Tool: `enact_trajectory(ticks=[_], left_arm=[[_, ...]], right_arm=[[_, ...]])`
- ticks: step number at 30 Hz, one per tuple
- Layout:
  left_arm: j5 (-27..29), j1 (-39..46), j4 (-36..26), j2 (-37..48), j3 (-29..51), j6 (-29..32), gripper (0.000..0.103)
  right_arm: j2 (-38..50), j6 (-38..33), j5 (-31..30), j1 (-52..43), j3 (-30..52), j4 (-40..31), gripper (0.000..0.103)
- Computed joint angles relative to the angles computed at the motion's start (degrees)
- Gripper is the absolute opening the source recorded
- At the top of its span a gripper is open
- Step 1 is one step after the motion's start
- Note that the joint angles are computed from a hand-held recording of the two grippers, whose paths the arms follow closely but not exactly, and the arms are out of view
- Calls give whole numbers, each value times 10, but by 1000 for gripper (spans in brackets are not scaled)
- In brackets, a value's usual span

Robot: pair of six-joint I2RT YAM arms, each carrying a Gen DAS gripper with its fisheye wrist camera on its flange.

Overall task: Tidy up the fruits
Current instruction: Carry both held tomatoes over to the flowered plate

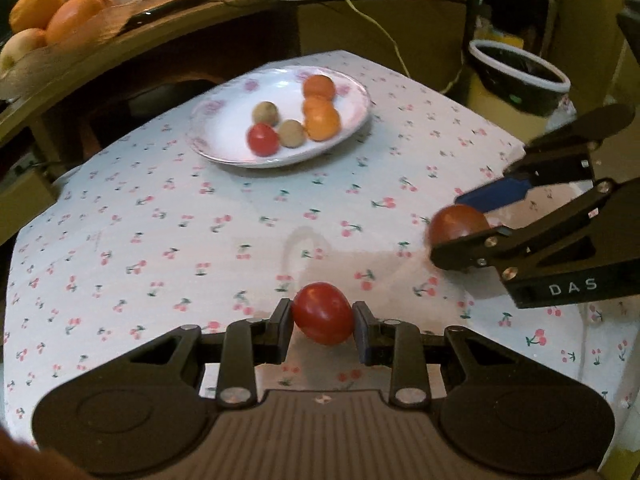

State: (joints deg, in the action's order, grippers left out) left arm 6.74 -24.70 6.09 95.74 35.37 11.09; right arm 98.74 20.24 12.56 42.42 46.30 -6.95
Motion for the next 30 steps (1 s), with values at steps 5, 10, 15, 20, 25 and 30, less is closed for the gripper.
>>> enact_trajectory(ticks=[5, 10, 15, 20, 25, 30], left_arm=[[-33, -28, 9, -3, -11, -11, 38], [-45, -29, -12, -4, -2, -30, 44], [-54, -39, -19, -5, 0, -38, 48], [-49, -32, -20, -7, -2, -47, 49], [-49, -33, -22, -14, -5, -58, 49], [-45, -30, -25, -17, -7, -72, 49]], right_arm=[[-10, -20, -11, -7, -20, 27, 40], [-29, -29, -28, -17, -37, 32, 42], [-35, -28, -33, -25, -40, 32, 45], [-35, -25, -43, -30, -43, 31, 49], [-34, -20, -48, -30, -44, 28, 49], [-33, -18, -44, -24, -44, 24, 44]])
